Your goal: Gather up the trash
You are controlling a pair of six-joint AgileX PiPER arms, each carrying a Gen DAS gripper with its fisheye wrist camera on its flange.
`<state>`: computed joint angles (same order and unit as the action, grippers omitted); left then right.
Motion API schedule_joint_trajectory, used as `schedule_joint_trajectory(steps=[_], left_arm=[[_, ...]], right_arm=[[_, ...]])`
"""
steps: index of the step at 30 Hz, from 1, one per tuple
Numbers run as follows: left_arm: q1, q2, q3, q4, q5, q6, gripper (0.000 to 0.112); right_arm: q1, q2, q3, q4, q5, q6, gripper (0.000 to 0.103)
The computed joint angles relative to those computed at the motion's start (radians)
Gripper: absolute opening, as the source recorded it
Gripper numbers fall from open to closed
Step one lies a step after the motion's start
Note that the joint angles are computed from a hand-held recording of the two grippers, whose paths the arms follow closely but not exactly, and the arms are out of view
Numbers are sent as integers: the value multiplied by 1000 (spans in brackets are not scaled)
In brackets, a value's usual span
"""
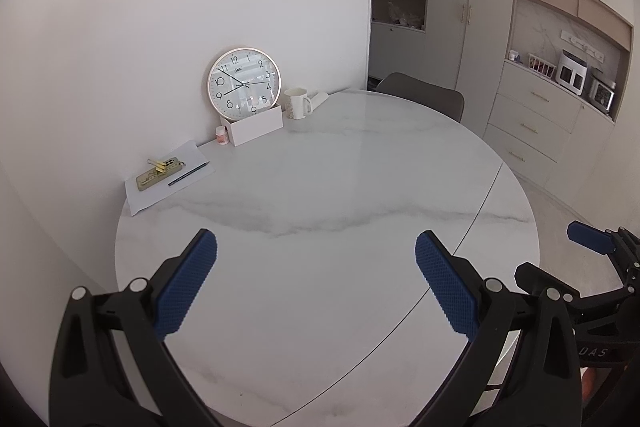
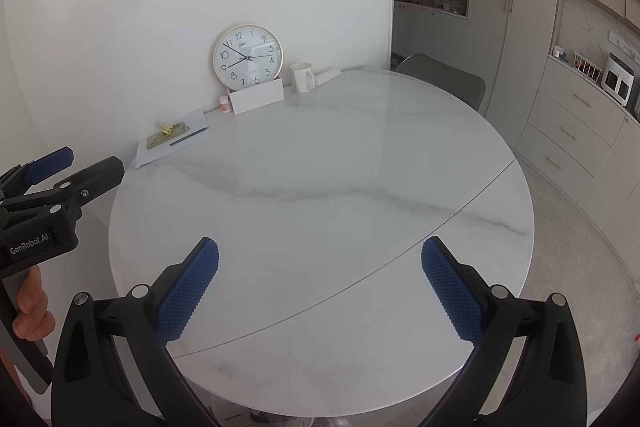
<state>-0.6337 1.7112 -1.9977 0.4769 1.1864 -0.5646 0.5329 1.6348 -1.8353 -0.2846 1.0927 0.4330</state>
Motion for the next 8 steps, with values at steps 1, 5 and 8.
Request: schedule_joint_trajectory(steps=[1, 5, 8], left_arm=[[-1, 2, -4, 2, 3, 1, 95], [4, 12, -25, -27, 9, 29, 95], [4, 14, -26, -30, 9, 35, 95]], right_arm=[[0, 1, -1, 0, 0, 0, 101], [1, 6, -6, 0, 2, -1, 101], [3, 7, -7, -2, 4, 1, 101]])
